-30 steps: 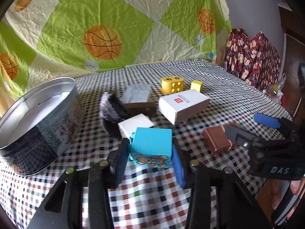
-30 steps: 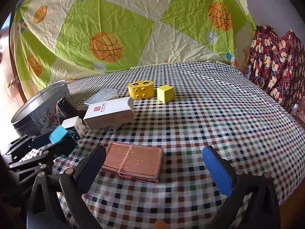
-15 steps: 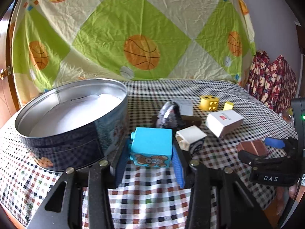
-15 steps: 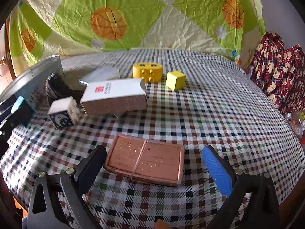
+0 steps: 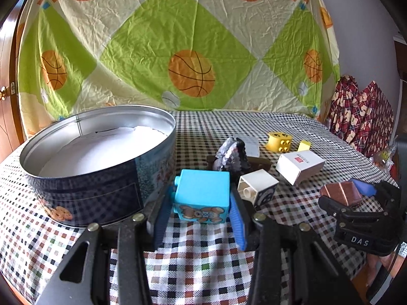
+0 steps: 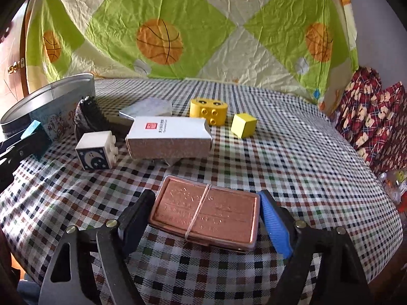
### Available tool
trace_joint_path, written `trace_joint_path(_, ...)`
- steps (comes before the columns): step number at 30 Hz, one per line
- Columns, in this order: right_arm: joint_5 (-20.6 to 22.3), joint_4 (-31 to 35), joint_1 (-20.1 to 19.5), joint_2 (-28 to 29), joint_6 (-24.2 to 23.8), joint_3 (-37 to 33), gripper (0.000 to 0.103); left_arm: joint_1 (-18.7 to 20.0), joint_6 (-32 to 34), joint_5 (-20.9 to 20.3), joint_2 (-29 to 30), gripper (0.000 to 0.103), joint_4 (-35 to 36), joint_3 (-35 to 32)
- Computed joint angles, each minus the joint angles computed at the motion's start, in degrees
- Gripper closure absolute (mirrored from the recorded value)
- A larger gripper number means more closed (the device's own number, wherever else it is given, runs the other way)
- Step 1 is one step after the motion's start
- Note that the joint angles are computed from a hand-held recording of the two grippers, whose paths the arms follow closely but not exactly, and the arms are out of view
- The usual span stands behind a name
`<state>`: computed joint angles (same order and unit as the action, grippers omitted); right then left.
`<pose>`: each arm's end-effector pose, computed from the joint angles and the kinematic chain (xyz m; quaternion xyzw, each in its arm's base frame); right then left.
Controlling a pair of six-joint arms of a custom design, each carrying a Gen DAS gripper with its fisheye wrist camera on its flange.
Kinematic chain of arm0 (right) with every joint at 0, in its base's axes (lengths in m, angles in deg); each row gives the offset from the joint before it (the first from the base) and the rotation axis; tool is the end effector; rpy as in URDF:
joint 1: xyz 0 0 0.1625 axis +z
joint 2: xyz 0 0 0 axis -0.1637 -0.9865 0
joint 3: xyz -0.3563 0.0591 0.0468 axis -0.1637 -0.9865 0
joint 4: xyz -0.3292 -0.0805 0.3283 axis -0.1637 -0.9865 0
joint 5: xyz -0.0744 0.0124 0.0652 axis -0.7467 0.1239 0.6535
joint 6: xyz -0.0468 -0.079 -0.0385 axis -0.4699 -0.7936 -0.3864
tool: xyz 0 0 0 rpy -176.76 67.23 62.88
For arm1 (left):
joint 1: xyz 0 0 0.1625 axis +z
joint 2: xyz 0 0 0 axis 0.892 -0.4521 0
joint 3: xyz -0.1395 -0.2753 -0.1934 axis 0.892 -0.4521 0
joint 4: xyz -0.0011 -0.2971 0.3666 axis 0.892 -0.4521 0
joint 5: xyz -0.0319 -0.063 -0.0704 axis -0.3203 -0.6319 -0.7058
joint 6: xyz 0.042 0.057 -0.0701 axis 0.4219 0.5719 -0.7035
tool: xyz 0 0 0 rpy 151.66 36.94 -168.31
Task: Organize rigid objects
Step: 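Lift the blue block with the left tool while the right tool carries the brown tile toward the tin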
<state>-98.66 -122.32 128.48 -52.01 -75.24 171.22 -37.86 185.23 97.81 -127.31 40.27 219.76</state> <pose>0.2775 -0.3550 0.0575 0.3314 -0.8177 0.3454 0.3197 -0.1037 -0.3031 0.2151 0.1177 0.7823 -0.5118 0.3350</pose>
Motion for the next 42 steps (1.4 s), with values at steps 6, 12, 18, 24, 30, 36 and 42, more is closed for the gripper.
trace_joint_path(6,4.6,-3.8,-0.6,-0.9,-1.3,0.7,0.020,-0.3,0.1,-0.1,0.4,0.061,0.0,-0.1)
trace_joint_path(12,8.4,-12.2,-0.5,0.6,-4.6,0.4,0.020,-0.8,0.5,-0.8,0.3,0.061,-0.6,0.3)
trace_joint_path(18,10.2,-20.0,-0.5,2.4,-7.6,0.1,0.020,-1.2,3.6,-0.7,-1.9,0.061,-3.0,1.0)
trace_joint_path(24,12.9,-18.3,-1.5,2.2,-3.4,-0.7,0.020,0.1,14.7,3.3,-8.1,0.061,-8.8,1.3)
trace_joint_path(30,13.6,-23.6,-1.2,4.0,-4.9,-0.4,0.020,-1.1,16.5,2.7,-7.5,0.061,-9.2,1.8)
trace_joint_path(36,15.3,-22.6,-1.8,3.0,-4.4,0.3,0.020,-3.9,10.3,-2.2,-5.5,0.061,-6.6,3.7)
trace_joint_path(42,16.0,-26.0,-1.2,4.6,-6.3,0.2,0.020,-3.2,8.3,-3.0,-2.8,0.061,-4.8,2.6)
